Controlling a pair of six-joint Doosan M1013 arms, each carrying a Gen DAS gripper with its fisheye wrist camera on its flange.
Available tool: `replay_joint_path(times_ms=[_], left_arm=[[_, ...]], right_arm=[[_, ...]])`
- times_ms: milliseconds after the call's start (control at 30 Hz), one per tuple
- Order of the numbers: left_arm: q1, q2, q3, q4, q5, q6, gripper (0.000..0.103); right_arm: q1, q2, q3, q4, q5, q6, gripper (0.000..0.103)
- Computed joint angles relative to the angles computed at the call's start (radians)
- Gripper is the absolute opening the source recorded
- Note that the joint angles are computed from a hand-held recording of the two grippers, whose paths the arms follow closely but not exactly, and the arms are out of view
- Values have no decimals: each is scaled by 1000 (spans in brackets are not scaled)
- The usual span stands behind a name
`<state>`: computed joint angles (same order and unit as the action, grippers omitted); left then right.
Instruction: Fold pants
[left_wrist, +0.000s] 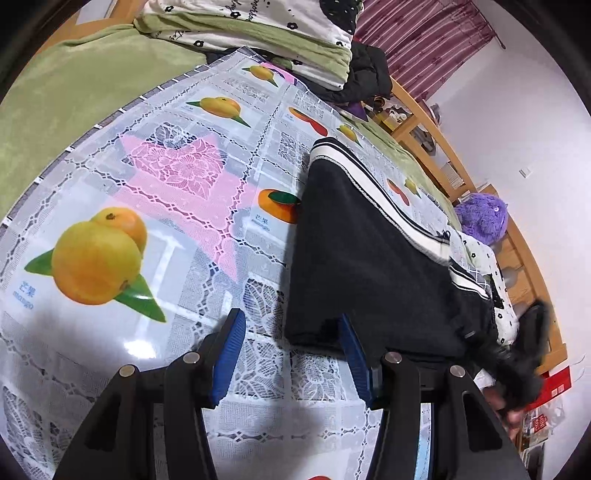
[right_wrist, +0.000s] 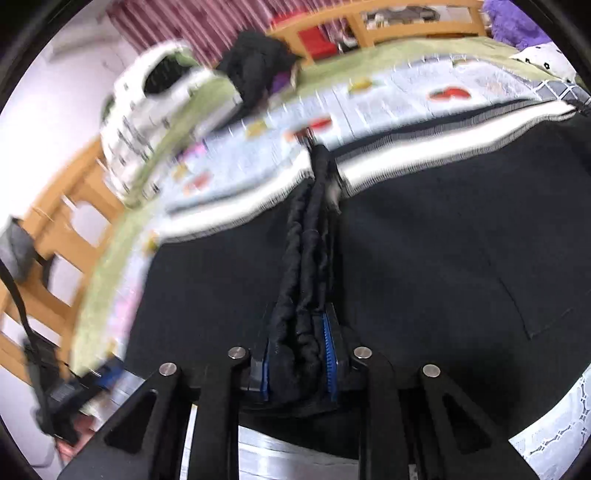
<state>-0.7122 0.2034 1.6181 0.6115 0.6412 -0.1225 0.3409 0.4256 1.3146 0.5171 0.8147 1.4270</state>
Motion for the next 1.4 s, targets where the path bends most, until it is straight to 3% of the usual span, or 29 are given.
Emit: replay_joint_path(times_ms=[33,133,233,300,400,433,533,667,733,833,1033,1167,1233,1300,1400], left_arm=[[1,3,-3,-6,-4,7,50],[4,17,-24,-36,7,55,50],[4,37,-51,-44,27,74,50],[5,55,-76,-60,41,96,49],[-8,91,-139,-51,157,111,46],[-12,101,-159,-50,191,124,36],[-29,123,-224,-13,293,166,15],[-81,155,-335,135,404,241,13],[-106,191,-421,187,441,341,12],[-122,244,-526,174,392,479,12],[-127,369,-702,-49,291,711,11],[-126,437,-768,-186,339,819,11],[-126,435,-752,-209,335,825,12],[-125,400,-700,-216,287,816,16],[-123,329,-605,-214,206,777,37]], right_arm=[[7,15,-15,-48,32,17,28],[22,-8,0,-130,-7,-1,34],[16,-57,58,-56,-94,-61,39],[23,-67,76,-79,-103,-92,47],[37,-52,82,-198,-86,-49,48],[40,-61,102,-201,-129,-49,48],[43,-62,94,-240,-111,-26,48],[-3,-68,83,-96,-48,-117,48],[-32,-79,92,-12,-41,-157,48],[-77,-107,110,7,-59,-142,48],[-175,-170,167,2,-67,-131,48],[-214,-194,199,-20,-68,-100,48],[-220,-194,202,-21,-58,-98,48],[-213,-191,200,-20,-54,-105,48],[-194,-174,177,30,-53,-146,48]])
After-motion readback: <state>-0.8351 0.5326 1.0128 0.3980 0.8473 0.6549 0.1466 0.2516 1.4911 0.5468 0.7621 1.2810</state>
